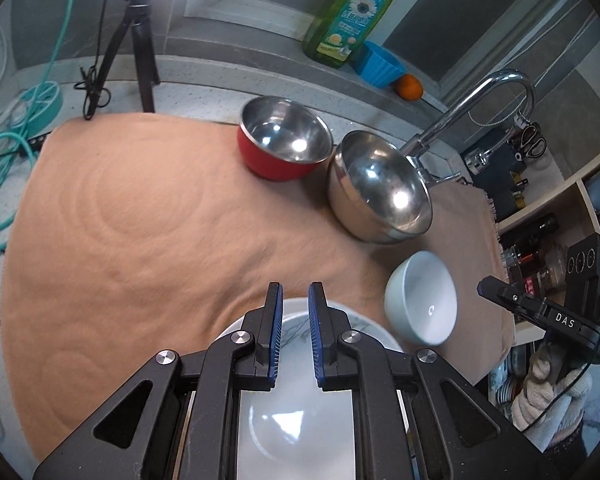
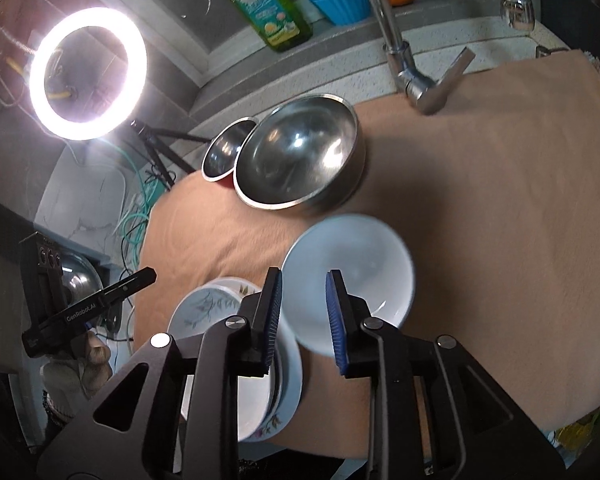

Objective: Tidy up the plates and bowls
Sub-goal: 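Move the left gripper to the rim of the large steel bowl, then grasp the large steel bowl rim with the left gripper and lift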

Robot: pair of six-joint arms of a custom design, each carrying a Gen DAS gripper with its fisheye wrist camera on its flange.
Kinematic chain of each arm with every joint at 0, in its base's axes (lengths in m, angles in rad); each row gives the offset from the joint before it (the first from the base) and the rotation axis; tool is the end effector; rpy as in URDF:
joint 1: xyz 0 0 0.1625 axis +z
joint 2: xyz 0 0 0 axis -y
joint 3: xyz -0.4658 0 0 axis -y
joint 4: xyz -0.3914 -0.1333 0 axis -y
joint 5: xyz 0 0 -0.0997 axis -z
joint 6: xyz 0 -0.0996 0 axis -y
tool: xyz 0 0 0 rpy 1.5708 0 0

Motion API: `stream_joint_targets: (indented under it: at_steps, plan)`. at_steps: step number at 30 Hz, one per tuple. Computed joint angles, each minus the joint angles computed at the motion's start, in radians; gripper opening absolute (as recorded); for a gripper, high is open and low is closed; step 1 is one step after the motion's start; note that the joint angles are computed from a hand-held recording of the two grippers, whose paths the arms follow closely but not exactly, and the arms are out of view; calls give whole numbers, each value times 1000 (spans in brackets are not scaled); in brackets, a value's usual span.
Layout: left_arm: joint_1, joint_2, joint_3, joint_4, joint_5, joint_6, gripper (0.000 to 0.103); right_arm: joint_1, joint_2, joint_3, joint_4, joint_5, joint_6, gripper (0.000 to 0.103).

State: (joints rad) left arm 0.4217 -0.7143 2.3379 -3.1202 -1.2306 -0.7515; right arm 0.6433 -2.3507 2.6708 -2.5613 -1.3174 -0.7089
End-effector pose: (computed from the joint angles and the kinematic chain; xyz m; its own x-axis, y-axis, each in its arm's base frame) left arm -0.3185 -0.3254 -0.0242 -0.8867 0.3572 -0.2937 0.4168 0.8924 -0.1730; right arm -0.0507 -0.2358 0.3569 -0.9435 0.2111 0.2554 0.0167 0.8002 -0.5995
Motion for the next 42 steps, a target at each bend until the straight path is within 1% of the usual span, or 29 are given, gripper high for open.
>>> stream_joint_targets:
  at_steps: [2, 3, 5, 9, 15, 18, 24, 28, 36, 37, 42]
  plan:
    - [7, 18, -24, 2, -6, 7, 13, 26, 50, -15, -51, -15, 24, 23]
    - [11, 23, -32, 1, -11, 11, 17, 41, 75, -22, -76, -25, 36, 23]
    - [19, 37, -53, 0, -21, 17, 22, 62, 119, -35, -120, -43, 56, 23]
    - [33, 69, -102, 7, -31, 25, 22, 98, 213, -71, -181, -71, 102, 23]
    - [64, 113, -173, 24, -43, 36, 22, 131, 327, -124, -219, -97, 142, 23]
    - [83, 134, -204, 31, -61, 34, 22, 149, 378, -148, -240, -111, 165, 23]
    - [108, 160, -254, 42, -71, 33, 22, 163, 439, -183, -251, -115, 192, 23]
    - [119, 172, -282, 62, -70, 36, 22, 163, 472, -204, -235, -106, 209, 23]
    - [141, 195, -318, 100, -81, 47, 22, 188, 540, -224, -258, -134, 234, 24]
    - [144, 198, -321, 103, -83, 48, 22, 190, 543, -224, -262, -136, 234, 26]
    - [151, 209, -334, 111, -90, 57, 22, 199, 563, -232, -263, -151, 243, 26]
